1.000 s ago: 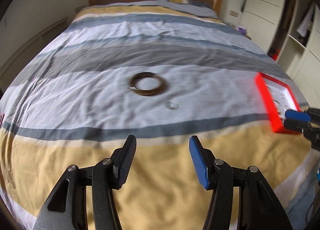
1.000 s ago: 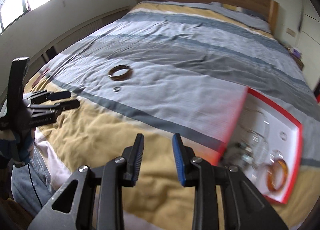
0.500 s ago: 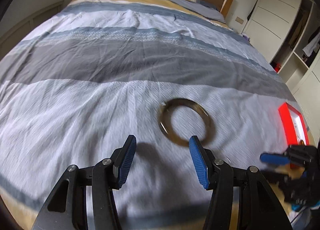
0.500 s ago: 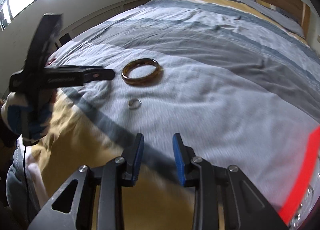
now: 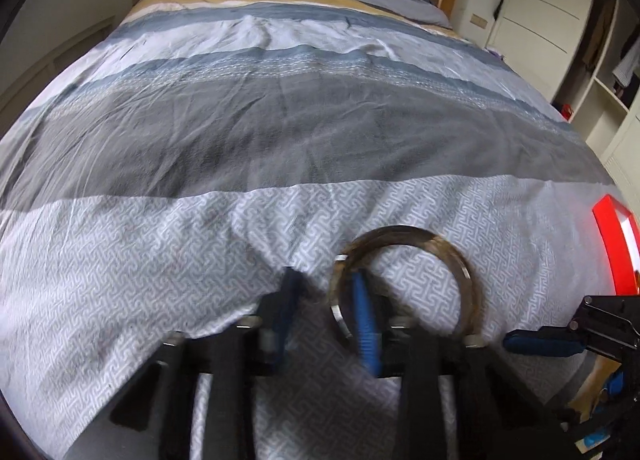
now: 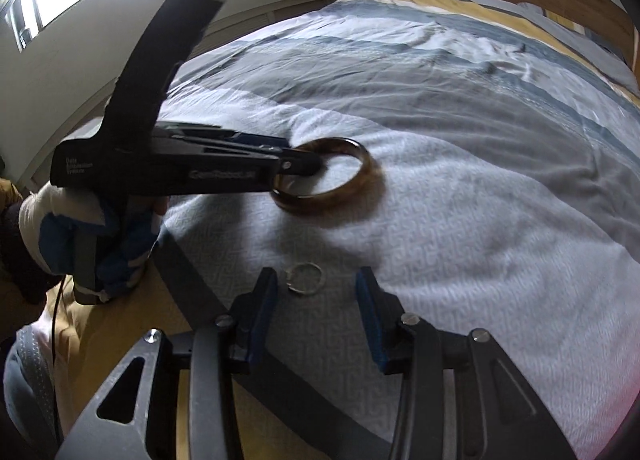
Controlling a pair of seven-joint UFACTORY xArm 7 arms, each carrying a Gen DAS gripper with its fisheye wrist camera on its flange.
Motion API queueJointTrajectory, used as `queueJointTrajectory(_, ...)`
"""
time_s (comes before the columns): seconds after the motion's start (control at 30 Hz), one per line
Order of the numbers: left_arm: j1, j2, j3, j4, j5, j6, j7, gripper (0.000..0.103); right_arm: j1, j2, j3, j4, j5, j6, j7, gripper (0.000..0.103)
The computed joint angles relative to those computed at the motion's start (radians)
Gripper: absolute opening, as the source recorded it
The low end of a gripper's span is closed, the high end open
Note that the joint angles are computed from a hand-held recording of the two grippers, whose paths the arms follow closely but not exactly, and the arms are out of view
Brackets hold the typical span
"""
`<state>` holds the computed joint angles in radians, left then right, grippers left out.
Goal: Organize jewelry
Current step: 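Grasp the brown bangle with the left tool while the right tool grasps the silver ring, then carry the brown bangle and silver ring over the red box with both tools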
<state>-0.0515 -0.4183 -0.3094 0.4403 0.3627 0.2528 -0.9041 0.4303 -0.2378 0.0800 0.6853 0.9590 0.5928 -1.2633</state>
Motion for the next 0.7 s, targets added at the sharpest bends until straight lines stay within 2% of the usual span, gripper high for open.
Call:
queueJointTrajectory(0.03, -0.001, -0.002, -0.008, 0.002, 0.005, 0.006, -0.001, 0.011, 0.002, -0.001, 0.005, -0.003, -0.005, -0.007, -0.003, 0.034)
queueJointTrajectory(0.07, 0.001, -0.006, -0.015, 0.002, 0.012, 0.009, -0.005, 0.010, 0.003, -0.002, 0.006, -0.005, -0.011, -0.007, -0.003, 0.024)
queueJointTrajectory(0.1, 0.000, -0.011, -0.020, 0.001, 0.016, 0.012, -0.010, 0.010, 0.003, -0.006, 0.007, -0.009, -0.016, -0.010, 0.000, 0.018)
queueJointTrajectory(0.3, -0.047, -0.082, -0.027, -0.021, -0.016, 0.060, -0.039, 0.009, 0.007, -0.062, -0.009, -0.042, -0.039, -0.007, 0.015, 0.018)
queueJointTrajectory(0.47, -0.105, -0.159, -0.028, -0.027, -0.062, 0.146, -0.050, 0.009, 0.004, -0.165, -0.045, -0.086, -0.069, 0.031, 0.046, 0.018)
queueJointTrajectory(0.7, -0.174, -0.251, -0.082, 0.021, -0.093, 0.285, -0.101, 0.009, -0.025, -0.348, -0.122, -0.139, -0.155, 0.100, 0.114, 0.018)
